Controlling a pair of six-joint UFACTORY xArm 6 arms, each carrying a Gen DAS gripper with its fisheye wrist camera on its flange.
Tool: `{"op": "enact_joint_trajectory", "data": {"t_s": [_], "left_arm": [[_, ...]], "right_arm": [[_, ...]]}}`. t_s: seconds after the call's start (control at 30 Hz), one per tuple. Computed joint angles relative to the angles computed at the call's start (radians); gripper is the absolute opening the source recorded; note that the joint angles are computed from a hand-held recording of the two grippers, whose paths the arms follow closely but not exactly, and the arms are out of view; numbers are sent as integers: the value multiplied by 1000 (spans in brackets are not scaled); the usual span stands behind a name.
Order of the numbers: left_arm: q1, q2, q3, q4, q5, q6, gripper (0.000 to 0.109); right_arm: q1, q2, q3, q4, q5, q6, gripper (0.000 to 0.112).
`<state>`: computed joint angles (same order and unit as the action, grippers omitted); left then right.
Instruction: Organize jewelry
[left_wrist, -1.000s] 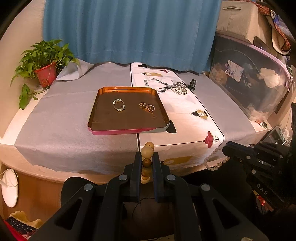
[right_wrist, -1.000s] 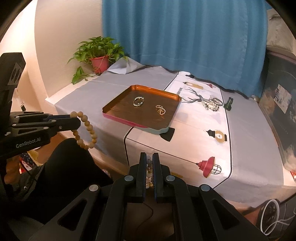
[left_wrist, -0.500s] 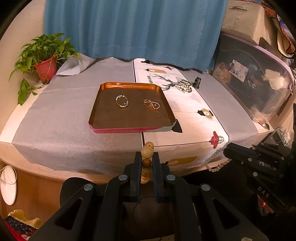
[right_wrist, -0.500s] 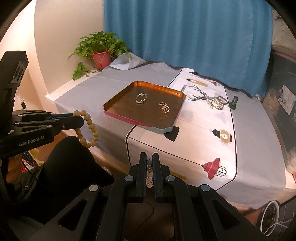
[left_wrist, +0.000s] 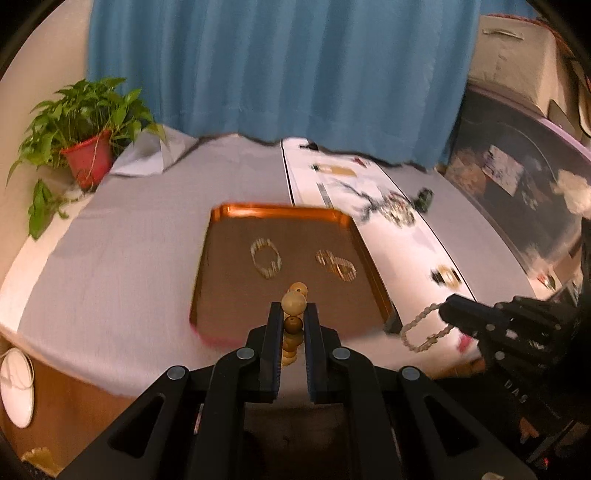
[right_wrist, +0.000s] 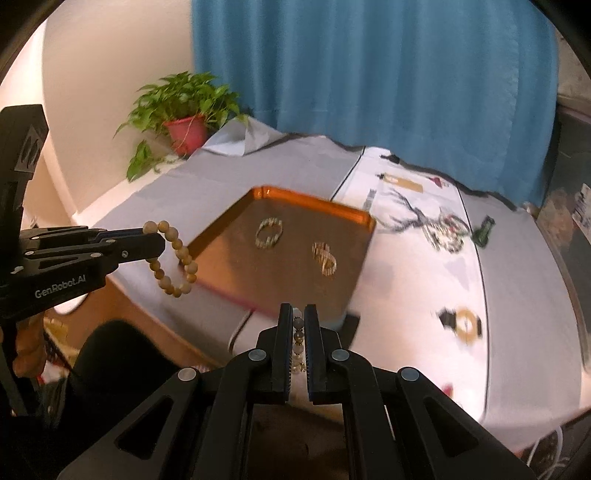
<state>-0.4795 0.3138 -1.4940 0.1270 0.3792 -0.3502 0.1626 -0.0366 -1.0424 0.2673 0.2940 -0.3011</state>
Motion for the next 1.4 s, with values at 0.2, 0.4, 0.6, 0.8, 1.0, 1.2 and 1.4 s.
{"op": "enact_joint_trajectory", "data": {"t_s": [0.2,0.4,0.6,0.8,1.0,1.2,1.4], "left_arm": [[39,221,-285,-111,69,112,8],[61,428,-560,-155,178,151,8],[73,528,-672,-31,206,45,97],[80,412,-465,124,123,-87,102],[72,192,-162,285,80,-252,102],[37,-57,127,360,56,-384,102],[-7,-242,302,457,34,-512,102]], "right_arm": [[1,231,-234,92,0,-73,6],[2,398,-401,125,12,-103,6],[5,502,-490,93,34,-86,31],[-3,444,-366,-74,-28,21,73],[-12,257,-156,-121,-27,97,72],[-4,10,58,-177,-45,204,73],[23,-213,223,-279,-42,313,73]]}}
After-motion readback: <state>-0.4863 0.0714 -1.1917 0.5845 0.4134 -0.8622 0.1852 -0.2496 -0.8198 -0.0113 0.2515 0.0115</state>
